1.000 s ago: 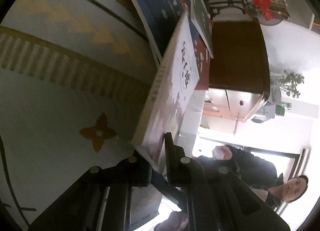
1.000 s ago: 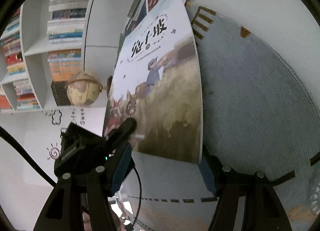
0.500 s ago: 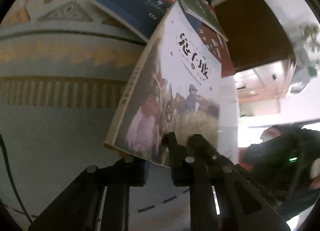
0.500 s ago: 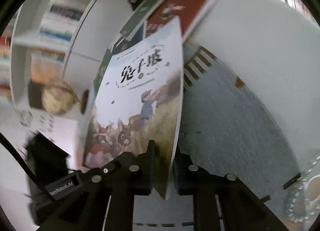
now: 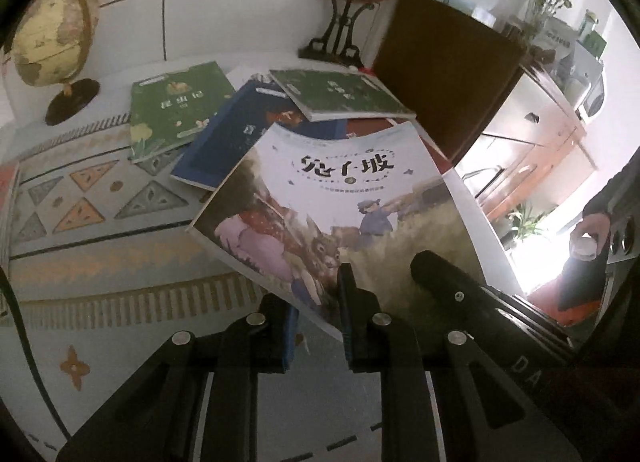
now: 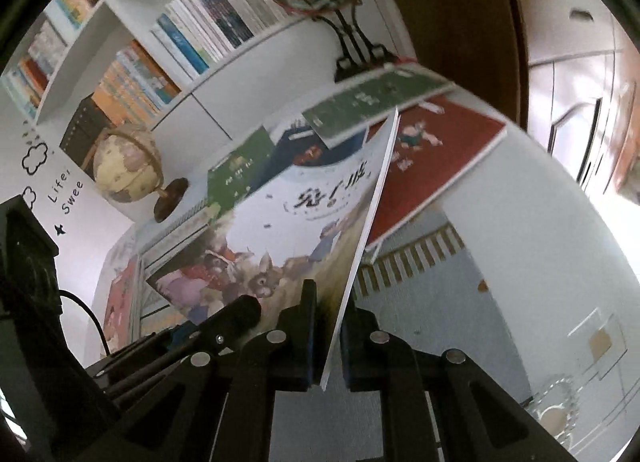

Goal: Organize books
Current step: 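Carry the white book with both grippers onto the pink book stack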

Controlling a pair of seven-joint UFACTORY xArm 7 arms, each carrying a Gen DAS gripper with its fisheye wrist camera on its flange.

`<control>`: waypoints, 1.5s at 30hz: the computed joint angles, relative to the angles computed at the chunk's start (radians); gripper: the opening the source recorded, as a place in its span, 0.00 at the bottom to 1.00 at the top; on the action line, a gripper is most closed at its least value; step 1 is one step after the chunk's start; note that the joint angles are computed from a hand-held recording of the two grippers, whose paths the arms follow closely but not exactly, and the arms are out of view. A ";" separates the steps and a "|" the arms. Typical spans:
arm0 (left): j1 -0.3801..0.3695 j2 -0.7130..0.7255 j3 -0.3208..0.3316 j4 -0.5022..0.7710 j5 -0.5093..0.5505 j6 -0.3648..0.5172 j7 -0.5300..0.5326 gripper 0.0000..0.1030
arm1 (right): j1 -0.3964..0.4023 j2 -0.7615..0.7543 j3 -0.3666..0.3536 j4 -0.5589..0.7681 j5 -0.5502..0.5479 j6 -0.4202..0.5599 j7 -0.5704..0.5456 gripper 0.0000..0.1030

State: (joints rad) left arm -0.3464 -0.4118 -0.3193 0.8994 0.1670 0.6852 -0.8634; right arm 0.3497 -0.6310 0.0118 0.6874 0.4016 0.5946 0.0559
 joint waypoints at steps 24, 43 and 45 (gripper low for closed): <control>0.195 -0.429 -0.013 -0.142 0.166 0.173 -0.122 0.15 | 0.252 0.231 0.076 0.259 0.097 -0.122 -0.284 0.09; 0.461 -0.795 0.429 -0.409 0.103 0.233 0.433 0.15 | 0.406 0.843 0.328 0.789 -0.409 -0.132 0.209 0.10; 0.495 -0.798 0.456 -0.423 0.096 0.227 0.481 0.15 | 0.436 0.891 0.319 0.836 -0.433 -0.112 0.242 0.10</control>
State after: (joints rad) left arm 0.1481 -1.2097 0.1369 0.4760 0.2630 0.9121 -0.3825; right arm 0.7854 0.2601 0.3312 1.5232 -0.0315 0.4829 0.2979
